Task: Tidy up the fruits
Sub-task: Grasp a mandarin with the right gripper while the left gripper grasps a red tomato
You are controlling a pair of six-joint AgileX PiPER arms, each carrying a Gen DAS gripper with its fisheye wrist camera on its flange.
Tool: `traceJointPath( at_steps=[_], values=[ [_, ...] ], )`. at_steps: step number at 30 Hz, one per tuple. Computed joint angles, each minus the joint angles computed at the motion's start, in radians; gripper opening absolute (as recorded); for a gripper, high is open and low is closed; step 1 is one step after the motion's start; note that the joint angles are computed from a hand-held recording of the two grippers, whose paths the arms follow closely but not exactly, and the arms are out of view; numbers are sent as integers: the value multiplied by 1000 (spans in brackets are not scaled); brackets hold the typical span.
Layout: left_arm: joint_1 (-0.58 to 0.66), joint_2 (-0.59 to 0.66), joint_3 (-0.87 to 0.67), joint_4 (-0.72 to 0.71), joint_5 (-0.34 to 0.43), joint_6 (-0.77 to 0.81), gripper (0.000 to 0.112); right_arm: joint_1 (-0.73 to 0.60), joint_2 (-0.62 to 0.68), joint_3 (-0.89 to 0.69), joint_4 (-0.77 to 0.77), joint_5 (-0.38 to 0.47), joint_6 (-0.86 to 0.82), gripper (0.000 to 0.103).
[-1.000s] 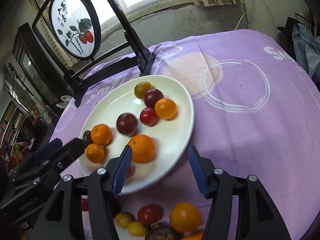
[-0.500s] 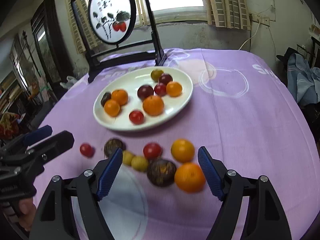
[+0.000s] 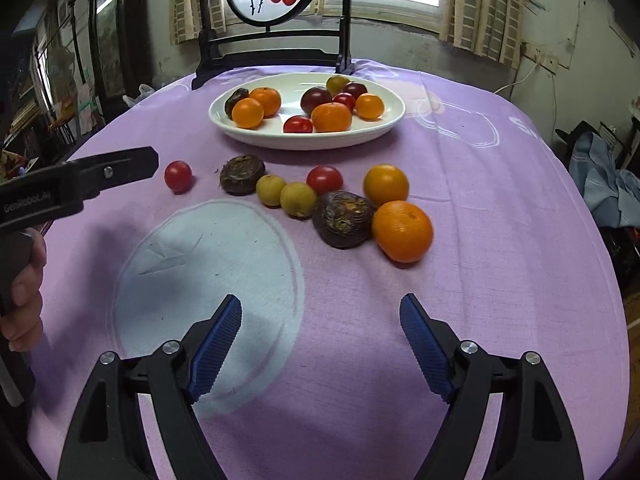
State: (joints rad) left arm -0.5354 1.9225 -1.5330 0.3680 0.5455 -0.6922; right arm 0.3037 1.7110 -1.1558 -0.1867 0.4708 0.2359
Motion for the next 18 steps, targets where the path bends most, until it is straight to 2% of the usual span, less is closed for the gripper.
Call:
traceJointPath(
  at_steps=[3,6,11,13,14,16,18],
  values=[
    [31,-3,6,-120,-14,71,96,-16,25,-16,-7,8,31,82],
    [37,17,-18,-195,26,126,96,-49,41,-17,3,2,51,82],
    [20,21,-8,-183,22,115,96,-80,66,-24,-55,3,126,82],
    [14,36,-23,-170,41,111,96,-81,88,-65,-89,41,143,81],
    [14,44,-33,-173,53,111,96,-83,101,-89,-75,55,119,79],
    [24,55,-42,-213,64,131,96,-106,138,-155,1,87,33,68],
    [38,62,-50,-263,73,165,96,-122,178,-220,54,116,-20,67]
  ],
)
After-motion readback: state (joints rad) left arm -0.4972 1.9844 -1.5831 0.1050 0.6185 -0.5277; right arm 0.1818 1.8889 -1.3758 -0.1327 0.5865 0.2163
